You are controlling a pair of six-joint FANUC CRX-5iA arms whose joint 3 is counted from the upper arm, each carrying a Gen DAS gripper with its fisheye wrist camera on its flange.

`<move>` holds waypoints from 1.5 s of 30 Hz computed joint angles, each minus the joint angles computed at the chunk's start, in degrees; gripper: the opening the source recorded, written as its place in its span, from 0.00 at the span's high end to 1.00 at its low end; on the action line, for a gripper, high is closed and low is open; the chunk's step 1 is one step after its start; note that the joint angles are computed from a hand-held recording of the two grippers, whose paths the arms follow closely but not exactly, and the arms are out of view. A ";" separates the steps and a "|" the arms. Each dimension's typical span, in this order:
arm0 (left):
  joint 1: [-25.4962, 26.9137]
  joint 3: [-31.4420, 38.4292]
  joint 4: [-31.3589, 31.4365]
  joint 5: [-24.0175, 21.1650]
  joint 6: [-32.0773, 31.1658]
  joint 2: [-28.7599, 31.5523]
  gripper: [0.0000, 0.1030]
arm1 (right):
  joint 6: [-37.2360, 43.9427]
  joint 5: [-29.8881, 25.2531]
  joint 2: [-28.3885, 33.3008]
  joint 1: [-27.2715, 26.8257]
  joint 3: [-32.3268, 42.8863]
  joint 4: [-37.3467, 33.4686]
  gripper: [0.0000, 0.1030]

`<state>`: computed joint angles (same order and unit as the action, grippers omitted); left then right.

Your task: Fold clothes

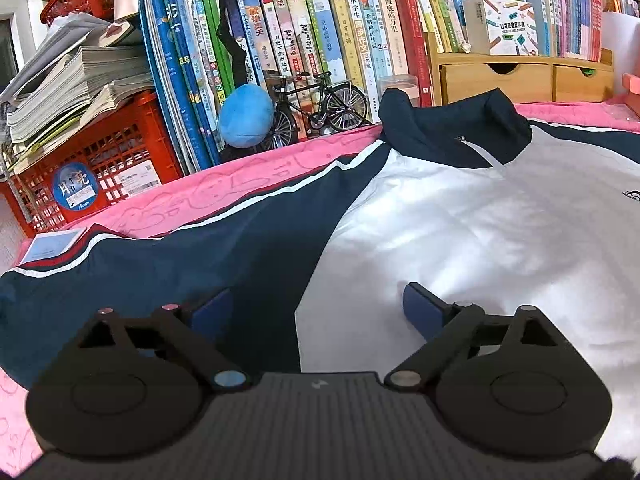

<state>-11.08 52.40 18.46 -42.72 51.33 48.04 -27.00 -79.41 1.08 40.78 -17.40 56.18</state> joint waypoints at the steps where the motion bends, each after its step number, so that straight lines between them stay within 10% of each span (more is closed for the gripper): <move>1: 0.01 0.71 -0.45 -0.54 0.88 0.28 0.04 | -4.97 -3.40 -1.68 1.02 -1.93 1.20 0.22; 4: 0.19 3.10 -0.81 -2.45 2.75 1.46 0.02 | -11.58 -12.69 -4.21 1.79 -3.32 -2.04 0.15; 9: 0.10 3.29 -1.57 -2.36 3.25 1.45 0.00 | -14.80 -8.87 -8.43 -1.20 -7.01 -5.60 0.10; 16: 0.24 4.58 -1.71 -3.41 3.73 2.01 0.00 | -14.78 -2.18 -8.16 -3.90 -7.42 -2.05 0.86; 21: 0.59 6.97 -1.02 -5.69 4.70 3.25 0.00 | -8.24 -5.16 -3.21 1.27 -1.88 11.55 0.88; 27: 1.06 10.00 0.02 -8.34 5.54 4.90 0.00 | 7.00 13.55 9.69 3.02 13.39 22.87 0.88; 30: 1.39 12.48 0.75 -10.42 6.73 6.31 0.00 | 16.86 25.77 19.17 2.98 23.75 22.23 0.85; 33: 1.44 12.80 0.83 -10.77 7.20 6.50 0.00 | 27.94 32.96 28.60 3.43 35.40 12.13 0.54; 37: 1.58 13.54 1.13 -11.44 8.19 6.92 0.00 | 47.25 31.49 34.90 6.38 45.91 -1.98 0.43; 40: 1.80 7.61 3.01 -7.26 7.38 3.92 0.03 | 48.13 29.23 32.93 7.68 41.83 2.29 0.22; 45: 2.67 -0.48 23.05 -8.63 -5.09 0.83 0.01 | 43.31 20.71 27.43 8.55 32.76 9.96 0.13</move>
<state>-8.41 51.91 41.51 -51.35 46.24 48.88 16.31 -58.69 28.50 49.32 15.36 66.14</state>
